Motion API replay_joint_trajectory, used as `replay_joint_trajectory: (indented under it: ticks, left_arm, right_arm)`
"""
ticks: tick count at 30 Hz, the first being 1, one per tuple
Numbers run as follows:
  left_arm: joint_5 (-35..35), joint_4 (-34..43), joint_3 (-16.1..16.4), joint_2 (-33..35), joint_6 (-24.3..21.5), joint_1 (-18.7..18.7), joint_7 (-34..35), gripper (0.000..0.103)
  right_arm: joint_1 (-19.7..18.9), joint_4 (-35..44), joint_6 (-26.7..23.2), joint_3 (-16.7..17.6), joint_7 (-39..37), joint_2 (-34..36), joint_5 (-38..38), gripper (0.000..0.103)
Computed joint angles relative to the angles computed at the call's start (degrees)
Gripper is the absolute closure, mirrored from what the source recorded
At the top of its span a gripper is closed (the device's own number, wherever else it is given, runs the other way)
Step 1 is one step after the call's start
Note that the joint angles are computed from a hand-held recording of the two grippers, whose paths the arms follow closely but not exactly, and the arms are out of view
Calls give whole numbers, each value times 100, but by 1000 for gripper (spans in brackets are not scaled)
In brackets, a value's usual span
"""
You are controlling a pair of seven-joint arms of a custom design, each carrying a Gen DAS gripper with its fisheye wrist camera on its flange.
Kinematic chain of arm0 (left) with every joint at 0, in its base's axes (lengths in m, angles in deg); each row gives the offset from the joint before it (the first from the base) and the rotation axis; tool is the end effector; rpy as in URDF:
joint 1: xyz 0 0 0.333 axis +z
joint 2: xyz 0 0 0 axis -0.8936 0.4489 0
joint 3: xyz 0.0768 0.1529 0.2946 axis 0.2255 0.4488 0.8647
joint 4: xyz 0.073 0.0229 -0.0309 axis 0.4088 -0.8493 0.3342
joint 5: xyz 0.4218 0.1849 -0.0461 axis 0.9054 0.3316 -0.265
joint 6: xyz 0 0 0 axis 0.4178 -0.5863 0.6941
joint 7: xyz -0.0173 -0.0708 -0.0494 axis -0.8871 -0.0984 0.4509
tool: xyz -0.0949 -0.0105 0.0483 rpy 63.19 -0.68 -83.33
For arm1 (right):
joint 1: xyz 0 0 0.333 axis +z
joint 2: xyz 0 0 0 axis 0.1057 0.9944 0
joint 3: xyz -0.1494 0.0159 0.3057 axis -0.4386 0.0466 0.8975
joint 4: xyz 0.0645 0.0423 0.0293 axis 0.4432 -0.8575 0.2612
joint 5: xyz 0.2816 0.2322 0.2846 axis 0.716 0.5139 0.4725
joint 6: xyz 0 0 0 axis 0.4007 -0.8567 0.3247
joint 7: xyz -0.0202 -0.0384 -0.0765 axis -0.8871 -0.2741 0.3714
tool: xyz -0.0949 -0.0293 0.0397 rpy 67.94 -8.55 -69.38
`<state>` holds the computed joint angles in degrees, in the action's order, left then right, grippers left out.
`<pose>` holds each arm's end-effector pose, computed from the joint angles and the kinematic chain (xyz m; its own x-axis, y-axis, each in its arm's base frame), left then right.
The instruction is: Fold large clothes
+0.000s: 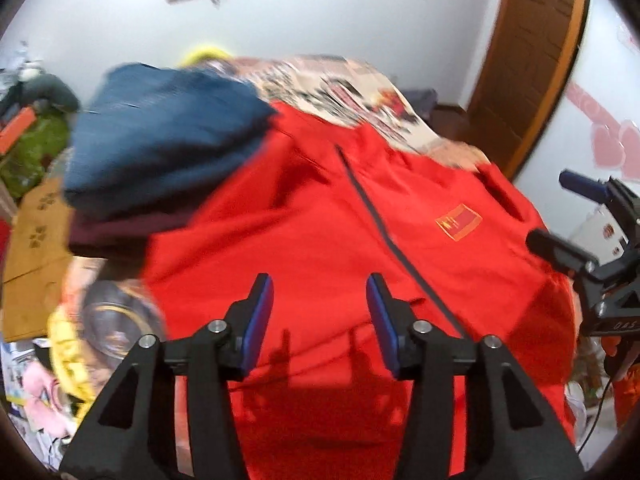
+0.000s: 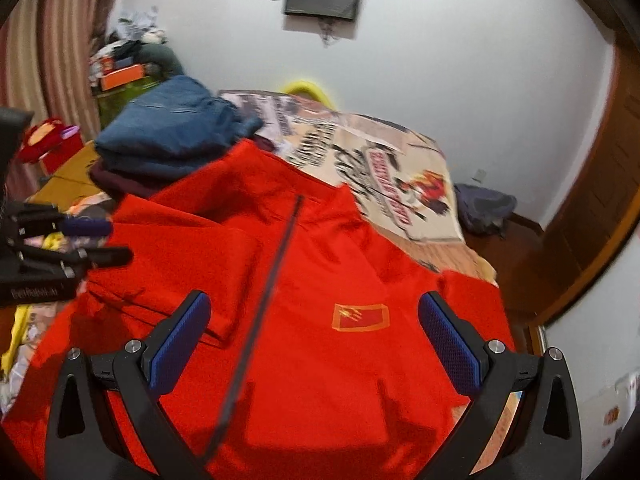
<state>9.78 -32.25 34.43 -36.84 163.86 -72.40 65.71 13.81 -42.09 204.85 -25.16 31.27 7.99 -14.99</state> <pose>0.6103 -0.1782 0.5844 -0.3950 -0.9151 0.0807 -0.7280 0.2582 -0.6351 0.5343 0.2047 0.6165 0.1685 -0.9769 0.1316 -0.6475 -0.2103 -0.7325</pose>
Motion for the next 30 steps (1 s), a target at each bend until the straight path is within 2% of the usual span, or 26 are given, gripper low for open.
replay_joint_trajectory:
  ticks: [3,9,14,19,21,26,30]
  left_arm:
    - [65,-180,120,-219,249,123,-100,48]
    - [473,-606,351,-578,621,357,-352,46]
    - [654,-890,524,-691,684,518,-488,45]
    - [738,-1130,640,-725,616,633,-506,45]
    - [759,-1240,660,-752,602,665,-491,45]
    - [879,-1471,665,-783,574,736,-477,45]
    - [911,-1584,674,-755,579,749,-445,45]
  right_arm:
    - [149,259,-71,30,-273,228,20,0]
    - [574,769,-235,25,-818,728,33,0]
    - [1013,1205,-446,-67,-1500,1217,375,0]
    - [1400,1753,-899,-143,-2093,1839,629,2]
    - [1538,2044,-1169,-176,-2274,2136,746,6]
    - [1801,2658,-1848,-303,-2613,2743,985,25]
    - [1951,3025,-2243,-391,-2790,3096,1118,33]
